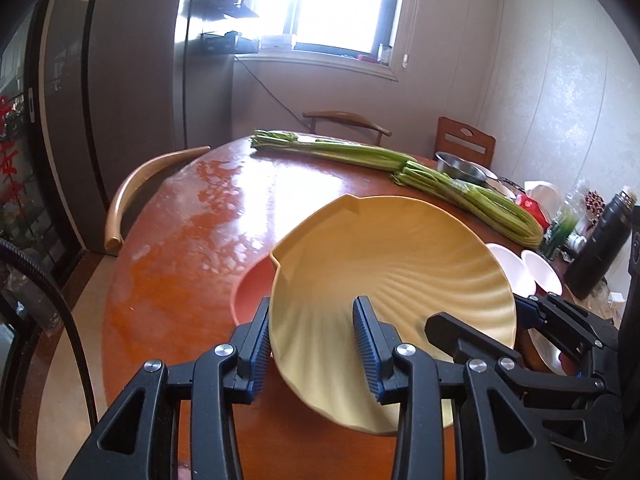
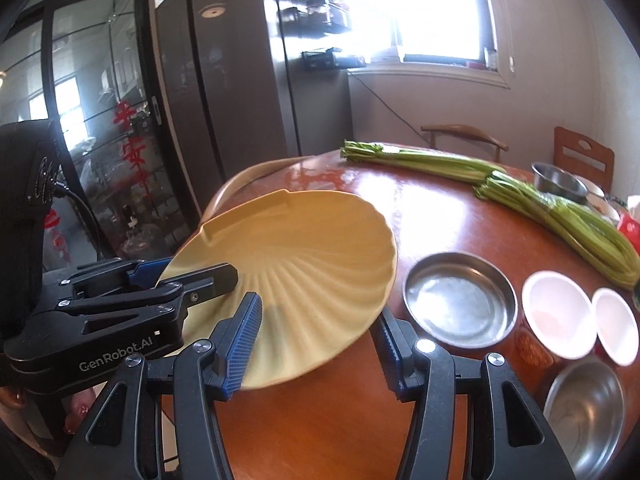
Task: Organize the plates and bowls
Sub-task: 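Lift the yellow shell plate with the left tool toward the pink plate, then lower the yellow shell plate onto the pink plate with the left tool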
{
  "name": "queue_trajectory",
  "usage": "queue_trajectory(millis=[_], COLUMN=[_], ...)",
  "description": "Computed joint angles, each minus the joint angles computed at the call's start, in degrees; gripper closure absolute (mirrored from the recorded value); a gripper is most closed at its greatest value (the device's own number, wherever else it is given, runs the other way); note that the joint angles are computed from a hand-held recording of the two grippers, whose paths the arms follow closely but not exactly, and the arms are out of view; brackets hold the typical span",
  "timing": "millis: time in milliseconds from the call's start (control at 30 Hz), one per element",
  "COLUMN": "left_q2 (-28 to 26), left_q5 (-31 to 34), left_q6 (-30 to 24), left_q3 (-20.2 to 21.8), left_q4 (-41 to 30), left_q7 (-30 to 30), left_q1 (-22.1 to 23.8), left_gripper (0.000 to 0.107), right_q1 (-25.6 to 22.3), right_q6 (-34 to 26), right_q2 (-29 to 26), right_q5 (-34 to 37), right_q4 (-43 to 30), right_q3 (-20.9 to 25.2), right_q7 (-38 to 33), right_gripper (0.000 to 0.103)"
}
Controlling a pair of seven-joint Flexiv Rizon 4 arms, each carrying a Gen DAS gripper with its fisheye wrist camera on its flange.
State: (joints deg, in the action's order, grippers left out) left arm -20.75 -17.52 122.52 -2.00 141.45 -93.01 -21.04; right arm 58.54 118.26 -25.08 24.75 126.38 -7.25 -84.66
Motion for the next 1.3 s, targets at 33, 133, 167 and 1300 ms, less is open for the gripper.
queue_trajectory(millis=[33, 133, 167, 1300], left_q2=[0.22, 0.60, 0.48, -11.32], left_q5=[0.24, -0.08, -0.61, 0.09], left_q6=[-0.01, -0.61, -0.59, -5.04], left_q3=[0.11, 0.57, 0.96, 1.97], left_q4=[-0.11, -0.68, -0.95, -9.01], left_q7=[-0.02, -0.04, 0.28, -0.20], left_q1=[0.45, 1.30, 1.13, 4.30], left_gripper=[0.068, 0.068, 0.068, 0.068], right_q1=[-0.44, -3.97, -4.80, -14.97], right_q6=[0.02, 0.17, 0.10, -3.79], right_q2=[-0.19, -1.21, -1.67, -13.13], right_q5=[-0.56, -3.94, -4.88, -21.80], right_q4=[-0.58, -2.36, -3.09, -9.89], right_q3=[0.24, 2.91, 3.49, 8.13], right_q7=[0.00, 0.79, 1.08, 14.17], right_gripper=[0.046, 0.046, 0.046, 0.046])
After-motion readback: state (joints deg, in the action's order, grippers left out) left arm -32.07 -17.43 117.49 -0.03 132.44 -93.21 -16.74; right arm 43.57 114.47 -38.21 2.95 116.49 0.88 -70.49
